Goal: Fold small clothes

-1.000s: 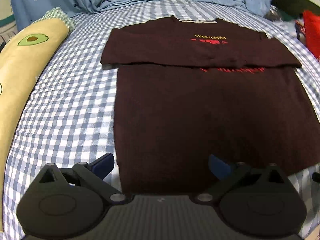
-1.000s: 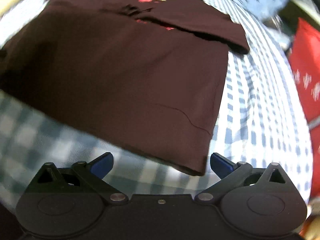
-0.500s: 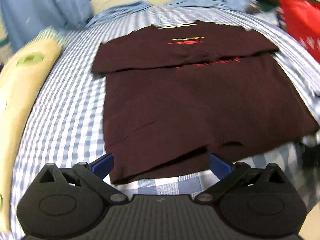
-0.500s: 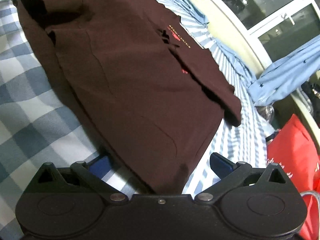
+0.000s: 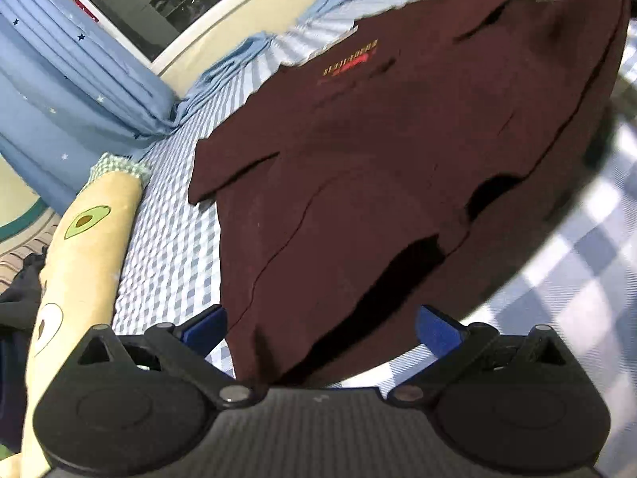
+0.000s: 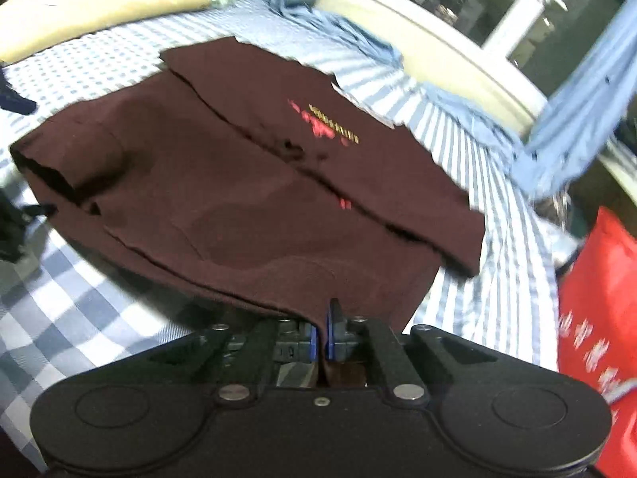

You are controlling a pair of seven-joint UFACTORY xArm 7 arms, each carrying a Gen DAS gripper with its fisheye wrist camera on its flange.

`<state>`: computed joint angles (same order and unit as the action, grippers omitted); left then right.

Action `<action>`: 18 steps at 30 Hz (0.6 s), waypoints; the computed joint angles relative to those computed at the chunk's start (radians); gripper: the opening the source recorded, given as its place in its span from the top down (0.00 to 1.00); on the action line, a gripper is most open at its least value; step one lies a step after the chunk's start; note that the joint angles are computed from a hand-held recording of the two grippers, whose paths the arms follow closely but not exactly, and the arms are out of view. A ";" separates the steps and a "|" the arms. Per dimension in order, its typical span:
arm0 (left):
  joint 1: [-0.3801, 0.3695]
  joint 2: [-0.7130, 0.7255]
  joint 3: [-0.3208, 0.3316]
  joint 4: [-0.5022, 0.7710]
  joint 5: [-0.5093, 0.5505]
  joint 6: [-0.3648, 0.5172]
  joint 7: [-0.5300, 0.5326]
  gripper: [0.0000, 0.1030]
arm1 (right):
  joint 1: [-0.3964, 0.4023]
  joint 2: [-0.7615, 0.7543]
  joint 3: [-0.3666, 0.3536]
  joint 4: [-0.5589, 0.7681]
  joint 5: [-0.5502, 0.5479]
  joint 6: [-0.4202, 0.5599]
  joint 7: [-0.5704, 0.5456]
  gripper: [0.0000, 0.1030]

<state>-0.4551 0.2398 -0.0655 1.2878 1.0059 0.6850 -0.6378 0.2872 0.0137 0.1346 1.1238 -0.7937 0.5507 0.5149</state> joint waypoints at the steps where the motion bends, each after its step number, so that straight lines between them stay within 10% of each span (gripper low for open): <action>1: 0.001 0.012 0.000 0.010 -0.005 0.002 0.005 0.01 | 0.000 -0.003 0.000 0.008 0.003 -0.003 -0.022 0.96; 7: 0.022 0.033 0.018 0.057 -0.096 0.008 0.025 0.03 | 0.000 -0.001 0.000 0.024 -0.003 -0.016 -0.050 0.96; 15: 0.101 0.007 0.015 0.068 -0.300 -0.033 0.138 0.80 | -0.010 -0.034 0.003 -0.035 -0.004 -0.025 0.019 0.96; 18: 0.115 -0.013 0.024 0.062 -0.341 -0.073 0.138 0.93 | -0.024 -0.050 0.002 -0.053 0.051 -0.033 0.025 0.96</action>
